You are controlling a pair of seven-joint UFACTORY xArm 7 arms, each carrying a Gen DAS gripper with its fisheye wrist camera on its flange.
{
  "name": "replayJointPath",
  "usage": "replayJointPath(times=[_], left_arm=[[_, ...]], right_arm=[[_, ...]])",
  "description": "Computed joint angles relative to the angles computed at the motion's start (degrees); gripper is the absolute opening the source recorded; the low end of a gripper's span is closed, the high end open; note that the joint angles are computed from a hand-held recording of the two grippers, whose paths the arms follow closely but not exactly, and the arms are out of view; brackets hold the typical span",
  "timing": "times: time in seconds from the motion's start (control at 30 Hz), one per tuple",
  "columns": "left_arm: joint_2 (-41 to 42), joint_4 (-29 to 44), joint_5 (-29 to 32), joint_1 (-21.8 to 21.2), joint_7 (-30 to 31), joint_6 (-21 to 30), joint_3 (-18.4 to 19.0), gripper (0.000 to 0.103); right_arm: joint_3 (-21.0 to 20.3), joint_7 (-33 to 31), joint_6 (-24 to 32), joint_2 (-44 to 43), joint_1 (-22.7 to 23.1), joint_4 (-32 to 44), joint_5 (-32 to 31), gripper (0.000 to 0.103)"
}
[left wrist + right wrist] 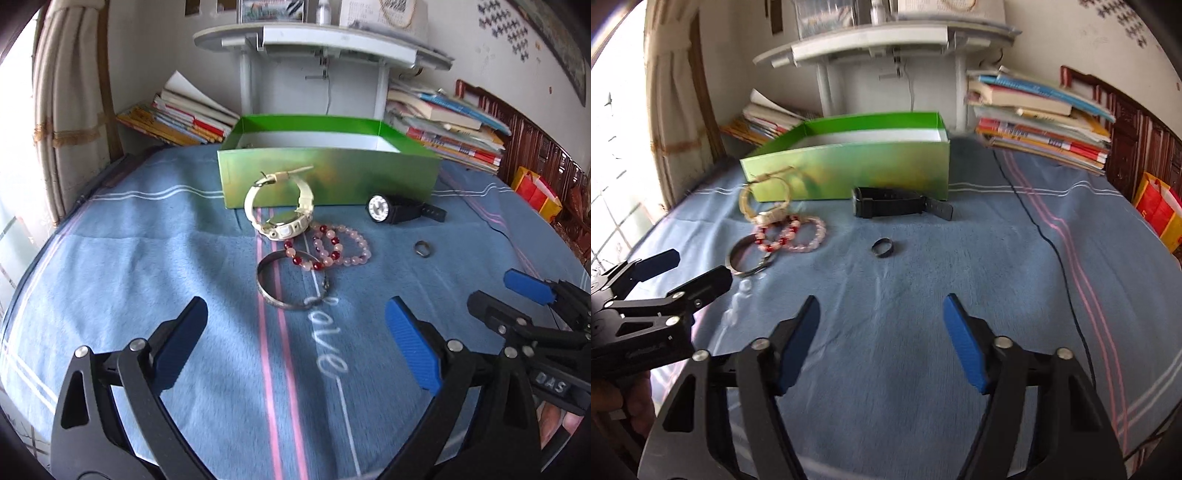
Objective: Organize jewelry
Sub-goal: 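Grasp the black ring with right tool while left tool grasps the silver bangle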
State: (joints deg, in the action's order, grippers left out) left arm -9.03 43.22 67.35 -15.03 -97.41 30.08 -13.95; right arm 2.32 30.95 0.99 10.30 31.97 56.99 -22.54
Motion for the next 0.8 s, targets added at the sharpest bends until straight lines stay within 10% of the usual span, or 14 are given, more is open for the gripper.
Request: replayJointPath(times=[0.17, 0.4, 0.63, 0.8], left_arm=[[4.68, 3.47, -6.40, 0.75, 7.43, -2.55, 2.75, 0.088], [9.43, 6.21, -14.43, 0.51, 17.29, -4.86, 5.58, 0.077], [10.89, 7.11, -13.03, -0.40, 17.47, -5.62, 7.24, 0.076], [9.14, 5.39, -10.83, 0.08, 13.89, -7.56, 7.67, 0.058]], right_arm=[[9.92, -13.56, 6.88, 7.99, -8.00, 9.90, 12.54, 0.055], [10.64, -20.67, 12.86, 12.98, -7.86, 17.82, 19.38, 0.039], [4.90, -17.60, 15.01, 14.70, -2.17, 21.18, 15.50, 0.031], [5.98, -18.32, 14.83, 14.95, -3.15, 21.34, 15.75, 0.015]])
